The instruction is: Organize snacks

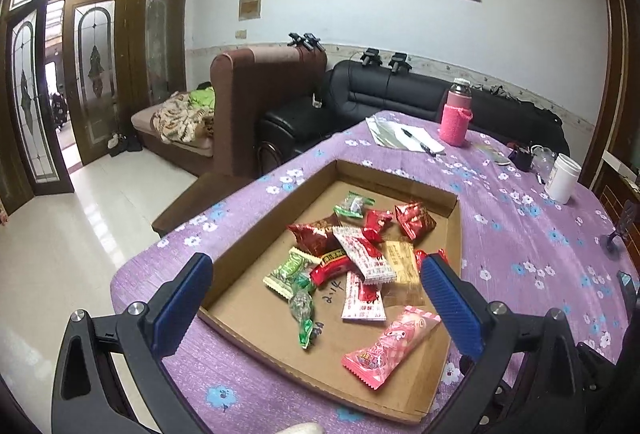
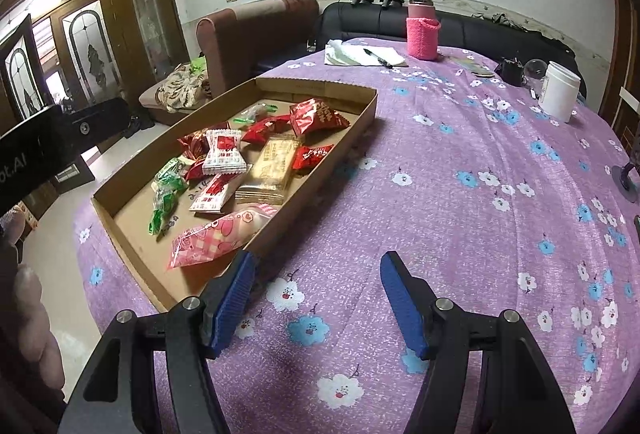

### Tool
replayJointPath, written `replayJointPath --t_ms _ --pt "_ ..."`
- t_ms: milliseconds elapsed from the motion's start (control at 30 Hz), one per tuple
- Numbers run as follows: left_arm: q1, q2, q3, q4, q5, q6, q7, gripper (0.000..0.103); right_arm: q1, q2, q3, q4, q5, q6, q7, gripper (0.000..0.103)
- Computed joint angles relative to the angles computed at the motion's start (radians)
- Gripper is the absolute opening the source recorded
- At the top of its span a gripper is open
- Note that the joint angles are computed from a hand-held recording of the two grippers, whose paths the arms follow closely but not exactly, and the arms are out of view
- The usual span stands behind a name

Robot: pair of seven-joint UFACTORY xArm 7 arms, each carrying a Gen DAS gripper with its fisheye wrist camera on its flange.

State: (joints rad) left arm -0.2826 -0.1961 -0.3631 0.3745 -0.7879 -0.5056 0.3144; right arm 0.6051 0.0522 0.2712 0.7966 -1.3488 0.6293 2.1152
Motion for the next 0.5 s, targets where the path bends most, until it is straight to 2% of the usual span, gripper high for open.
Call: replayJointPath --t_ms 67,333,500 --pt "-0.006 0.002 0.023 0.000 0.037 0.028 -0.028 0.103 0.000 0.008 0.000 0.007 0.003 0.001 -0.008 0.070" --pt "0.024 0.018 0.016 0.010 0.085 0.071 -0.068 0.103 0.006 0.032 -0.011 0.024 0.015 -0.004 -0.026 0.070" --pt "0.024 0.023 0.038 0.009 0.148 0.093 -0.118 0.103 0.013 0.045 -0.015 0.035 0.022 -0.002 -0.039 0.070"
